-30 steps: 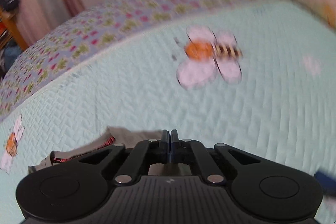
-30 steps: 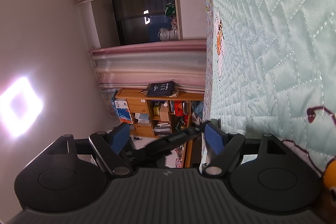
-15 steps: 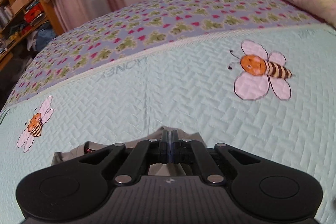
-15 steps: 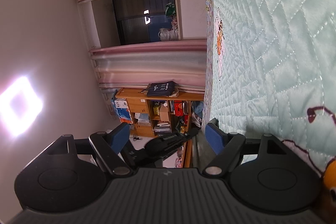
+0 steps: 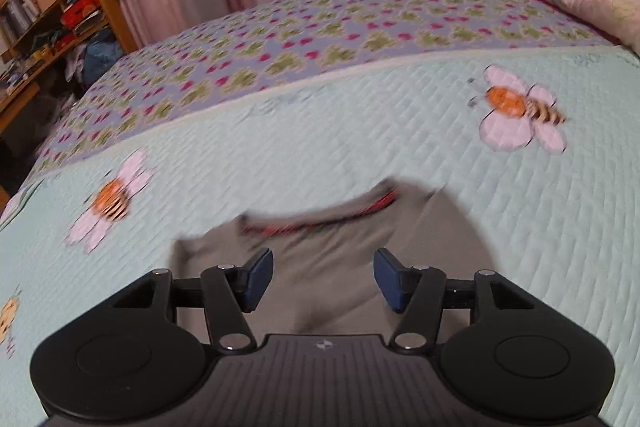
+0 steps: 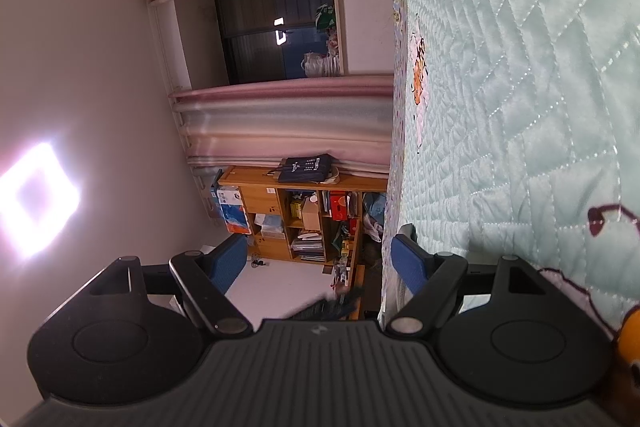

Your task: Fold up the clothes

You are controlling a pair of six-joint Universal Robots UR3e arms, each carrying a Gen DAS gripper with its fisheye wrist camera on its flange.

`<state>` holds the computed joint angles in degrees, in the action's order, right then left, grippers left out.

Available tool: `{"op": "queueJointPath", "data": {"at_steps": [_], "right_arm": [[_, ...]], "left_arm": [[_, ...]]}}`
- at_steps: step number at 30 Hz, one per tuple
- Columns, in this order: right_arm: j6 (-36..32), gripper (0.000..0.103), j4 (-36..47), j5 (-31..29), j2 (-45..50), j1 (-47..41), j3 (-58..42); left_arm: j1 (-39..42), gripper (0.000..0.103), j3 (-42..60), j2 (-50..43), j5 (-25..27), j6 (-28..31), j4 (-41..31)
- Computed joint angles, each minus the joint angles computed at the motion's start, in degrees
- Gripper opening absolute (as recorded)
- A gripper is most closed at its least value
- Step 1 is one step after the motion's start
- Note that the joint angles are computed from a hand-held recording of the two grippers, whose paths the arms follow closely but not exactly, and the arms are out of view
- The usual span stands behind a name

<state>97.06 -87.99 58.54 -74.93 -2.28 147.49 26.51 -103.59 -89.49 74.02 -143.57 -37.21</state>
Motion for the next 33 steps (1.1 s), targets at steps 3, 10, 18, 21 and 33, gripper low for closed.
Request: {"op": "queueJointPath", "data": {"at_steps": [3,10,18,21,33], "right_arm": [[-0.35,0.08,0.67,0.25,-0.15,0.24,-0.35],[-1.21,0.08,2.22,0.86,-0.61,0.86,-1.15],[-1.54,0.08,1.52,0.62,-0.11,0.61,-1.1],[-1.54,0.08,1.58,0.4,-0.3,0.44,-1.0],[-1.38,0.08,2.42,0.35,-0.95,0.38,-1.18]], "left_arm": [[5.86,0.059,-1.86,2.69,-2.86,2.6,-3.64],[11.38,0.064,-1.6,2.46,-6.61,4.25,-12.27],[9.01,0.008,-0.1,-0.76,-6.86,0.65,-18.01],[10.25,0.005,-4.0,4.23,-9.27,1.59,-15.98],[12.17,0.01,-5.36,14.9,0.0,-0.01,-15.77]]}}
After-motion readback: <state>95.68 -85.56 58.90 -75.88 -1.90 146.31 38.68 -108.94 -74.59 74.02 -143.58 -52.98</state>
